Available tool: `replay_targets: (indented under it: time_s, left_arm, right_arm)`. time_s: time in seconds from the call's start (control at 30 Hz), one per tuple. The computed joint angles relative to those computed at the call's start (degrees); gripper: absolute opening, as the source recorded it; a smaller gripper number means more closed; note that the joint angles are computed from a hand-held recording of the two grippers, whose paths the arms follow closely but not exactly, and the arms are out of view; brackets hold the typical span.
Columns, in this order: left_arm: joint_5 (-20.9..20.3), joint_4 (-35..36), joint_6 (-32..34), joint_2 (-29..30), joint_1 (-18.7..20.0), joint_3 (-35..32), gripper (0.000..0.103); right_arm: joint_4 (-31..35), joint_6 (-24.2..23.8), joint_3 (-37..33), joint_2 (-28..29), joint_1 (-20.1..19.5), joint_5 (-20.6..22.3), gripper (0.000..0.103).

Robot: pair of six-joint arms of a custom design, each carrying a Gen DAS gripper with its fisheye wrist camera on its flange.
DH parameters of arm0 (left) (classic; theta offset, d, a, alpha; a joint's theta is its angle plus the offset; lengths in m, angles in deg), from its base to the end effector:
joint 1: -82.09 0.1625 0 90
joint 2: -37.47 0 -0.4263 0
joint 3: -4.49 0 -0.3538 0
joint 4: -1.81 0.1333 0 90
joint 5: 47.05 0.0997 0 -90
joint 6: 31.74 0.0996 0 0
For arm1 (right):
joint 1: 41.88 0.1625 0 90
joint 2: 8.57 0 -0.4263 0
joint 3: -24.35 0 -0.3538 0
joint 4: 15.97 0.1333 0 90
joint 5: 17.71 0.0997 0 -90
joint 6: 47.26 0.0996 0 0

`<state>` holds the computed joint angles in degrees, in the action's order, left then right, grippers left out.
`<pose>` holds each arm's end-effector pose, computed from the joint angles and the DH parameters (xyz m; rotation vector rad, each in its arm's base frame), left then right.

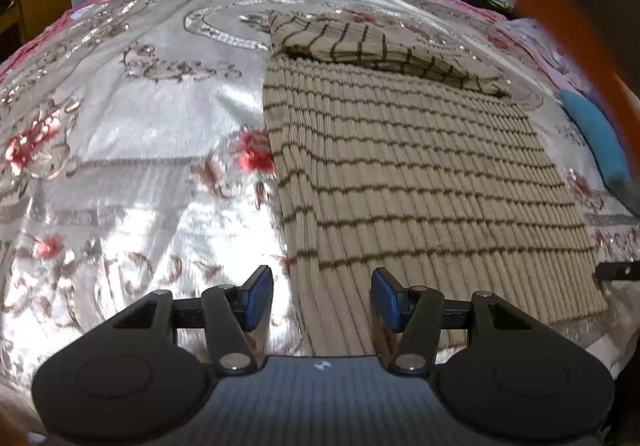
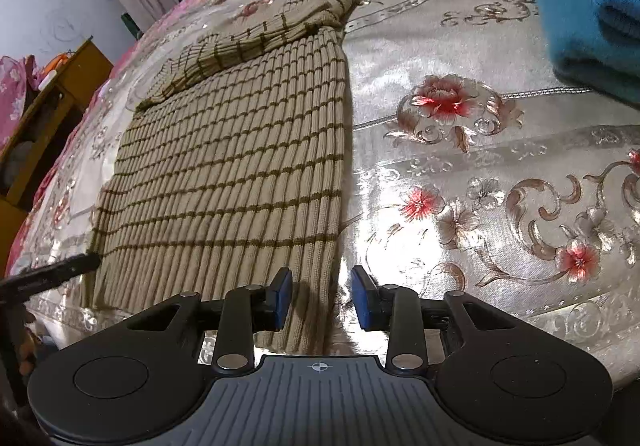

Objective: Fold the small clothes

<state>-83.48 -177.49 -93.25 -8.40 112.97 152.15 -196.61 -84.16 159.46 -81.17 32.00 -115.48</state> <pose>-0.1557 -0.3418 0.0428 0.0807 2.3505 -0.9026 -0.0029 -0.4418 0.2154 0.4506 -2.7176 0.5340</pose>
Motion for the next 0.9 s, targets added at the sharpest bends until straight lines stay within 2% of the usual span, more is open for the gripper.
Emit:
replay_targets:
  time_s: [0.17,0.27,0.33,0.43,0.63,0.8,0.9]
  left_arm:
    - [-0.44,-1.72,0.19,1.10,-1.48,0.94,0.057]
    - [-1.49,-3.15,1.00,1.54,-2.05,1.46,0.052]
    - [-1.61,-2.10,1.32,1.72,-2.22,1.18,0.041]
    - [-2.80,-5.38,3.80,2.42,-1.29,1.20,0.033]
    - [-4.23,-11.52,7.01,2.67,0.90,1.77,0.032]
    - [-4.92,-19.80,8.63,4.62,2.52,2.83,0.032]
    - [-5.14,-22.44,7.68,5.22,2.86,3.27,0.032]
  right_arm:
    - [0.97,-0.07,0.49,-0.60,-0.40,0.25,0.033]
    - [3.14,0.84,0.77,-1.92,-1.66,2.45,0.033]
    - [4.61,1.36,0.75,-2.43,-2.47,3.82,0.033]
    - [4.63,1.65,0.92,-2.49,-3.41,5.57,0.033]
    - [6.93,3.17,0.05,-2.64,-4.87,8.85,0.033]
    - [7.47,4.45,-0.93,-1.83,-4.53,8.95,0.032]
    - [6.74,4.93,-1.25,-0.94,-4.52,9.27,0.032]
